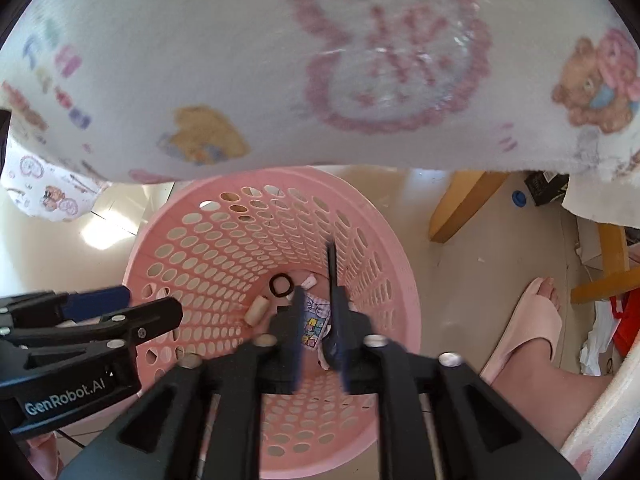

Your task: Collect trash

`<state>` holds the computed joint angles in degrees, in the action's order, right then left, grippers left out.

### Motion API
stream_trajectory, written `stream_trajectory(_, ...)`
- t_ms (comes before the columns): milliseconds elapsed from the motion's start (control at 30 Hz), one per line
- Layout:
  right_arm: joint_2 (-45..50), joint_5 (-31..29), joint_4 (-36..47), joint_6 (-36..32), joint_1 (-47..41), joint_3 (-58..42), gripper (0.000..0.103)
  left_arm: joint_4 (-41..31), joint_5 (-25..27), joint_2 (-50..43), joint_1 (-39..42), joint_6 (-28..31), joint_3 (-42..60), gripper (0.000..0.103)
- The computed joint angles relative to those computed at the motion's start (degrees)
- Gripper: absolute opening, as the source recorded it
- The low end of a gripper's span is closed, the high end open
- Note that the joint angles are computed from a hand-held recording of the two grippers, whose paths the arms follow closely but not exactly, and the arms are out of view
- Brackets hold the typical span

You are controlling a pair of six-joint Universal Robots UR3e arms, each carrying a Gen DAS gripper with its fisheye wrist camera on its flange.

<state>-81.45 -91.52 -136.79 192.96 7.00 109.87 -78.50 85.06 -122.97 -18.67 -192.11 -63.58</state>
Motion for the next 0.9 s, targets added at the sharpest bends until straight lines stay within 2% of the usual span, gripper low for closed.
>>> stream_trajectory(33, 0.0, -1.4, -0.7, -0.2, 0.8, 0.1, 0.039, -0.2, -0.1, 0.1, 0.1, -0.1, 0.1, 0.056)
stream_trajectory(67, 0.1, -2.6, -1.0, -0.6, 1.6, 0.0, 0.043, -0.3, 0.2, 0.1, 0.1, -0.2, 0.1, 0.056)
stream_trajectory(233, -0.7, -5.7, 0.4, -0.4, 3.5, -1.1, 0.046, -4.8, 7.7, -1.6, -2.8, -0.7, 5.5, 0.060)
stream_trajectory(333, -1.8, -8.9, 3.9, 0.6, 4.5, -3.2, 0.056, -5.4, 7.0, -0.2, -2.4, -1.2, 5.6, 0.060)
stream_trajectory(367, -2.3, -9.4, 5.4, 1.0, 4.7, -4.2, 0.057, -5.2, 6.6, 0.6, -2.3, -1.3, 5.4, 0.060)
stream_trajectory(433, -4.2, -8.4, 7.6, 0.7, 4.0, -5.4, 0.060, -5.1, 6.5, 2.3, -2.1, -0.9, 5.5, 0.060)
stream_trajectory(500, -6.4, -8.9, 8.9, 0.6, 3.8, -6.3, 0.063, -4.3, 7.2, 4.4, -2.2, -0.5, 5.5, 0.060)
stream_trajectory(600, -8.9, -10.4, 12.5, 0.9, 3.9, -9.0, 0.064, -1.4, 11.2, 8.7, -3.2, -2.3, 4.4, 0.060)
stream_trajectory(733, -11.5, -9.7, 17.6, -0.8, 3.7, -13.8, 0.064, 1.6, 14.4, 13.7, -3.4, -1.2, 3.6, 0.060)
stream_trajectory(833, -13.3, -10.6, 18.6, -2.5, 4.3, -17.1, 0.075, 3.9, 14.8, 17.0, -2.8, -1.1, 2.6, 0.060)
stream_trajectory(900, -14.1, -11.4, 18.6, -4.0, 4.8, -19.1, 0.078, 5.8, 17.2, 18.1, -3.4, -1.2, 3.1, 0.064)
